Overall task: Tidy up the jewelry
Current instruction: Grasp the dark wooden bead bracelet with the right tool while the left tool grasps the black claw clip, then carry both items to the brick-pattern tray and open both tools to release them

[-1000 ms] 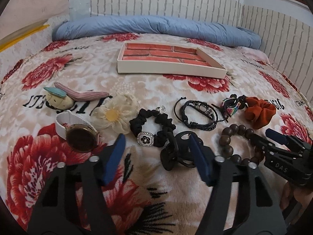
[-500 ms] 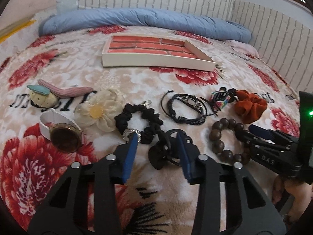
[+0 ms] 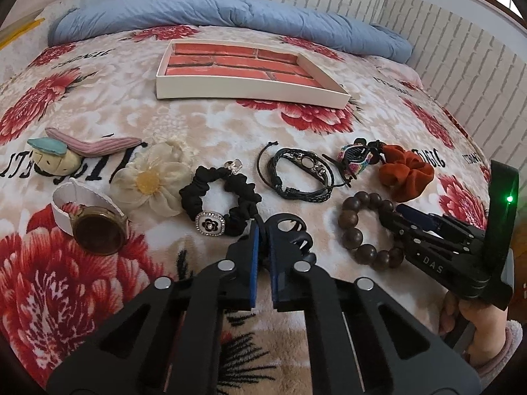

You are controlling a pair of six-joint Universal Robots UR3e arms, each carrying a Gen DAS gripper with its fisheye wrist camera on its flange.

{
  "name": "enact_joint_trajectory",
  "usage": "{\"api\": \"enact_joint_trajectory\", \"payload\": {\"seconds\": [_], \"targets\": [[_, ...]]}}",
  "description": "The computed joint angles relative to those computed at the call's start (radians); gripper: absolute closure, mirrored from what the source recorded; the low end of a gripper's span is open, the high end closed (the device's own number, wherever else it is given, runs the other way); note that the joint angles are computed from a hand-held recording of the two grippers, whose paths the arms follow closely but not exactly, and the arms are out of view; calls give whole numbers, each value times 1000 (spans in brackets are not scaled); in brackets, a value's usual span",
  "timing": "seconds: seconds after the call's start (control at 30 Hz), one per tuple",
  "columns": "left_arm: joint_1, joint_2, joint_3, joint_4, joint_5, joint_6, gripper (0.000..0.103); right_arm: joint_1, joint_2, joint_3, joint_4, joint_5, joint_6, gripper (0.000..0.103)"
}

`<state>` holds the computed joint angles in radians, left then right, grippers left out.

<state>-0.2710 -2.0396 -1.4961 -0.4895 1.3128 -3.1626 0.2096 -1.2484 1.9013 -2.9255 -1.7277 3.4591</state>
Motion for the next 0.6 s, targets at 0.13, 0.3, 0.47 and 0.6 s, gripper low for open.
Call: {"api": "enact_joint_trajectory", "payload": {"seconds": [0.13, 0.3, 0.47, 0.6], "targets": [[6, 21, -28, 23, 1, 6, 100, 3, 3, -8, 4, 15, -8, 79], [19, 61, -86, 72, -2, 6, 100, 1, -9, 19, -37, 25, -20, 83], [5, 94, -123, 126, 56, 11, 100, 40, -7, 18, -91, -42, -54, 83], [-5, 103, -118, 137, 86, 19, 100, 76, -15, -7, -116, -107, -105, 83]]}}
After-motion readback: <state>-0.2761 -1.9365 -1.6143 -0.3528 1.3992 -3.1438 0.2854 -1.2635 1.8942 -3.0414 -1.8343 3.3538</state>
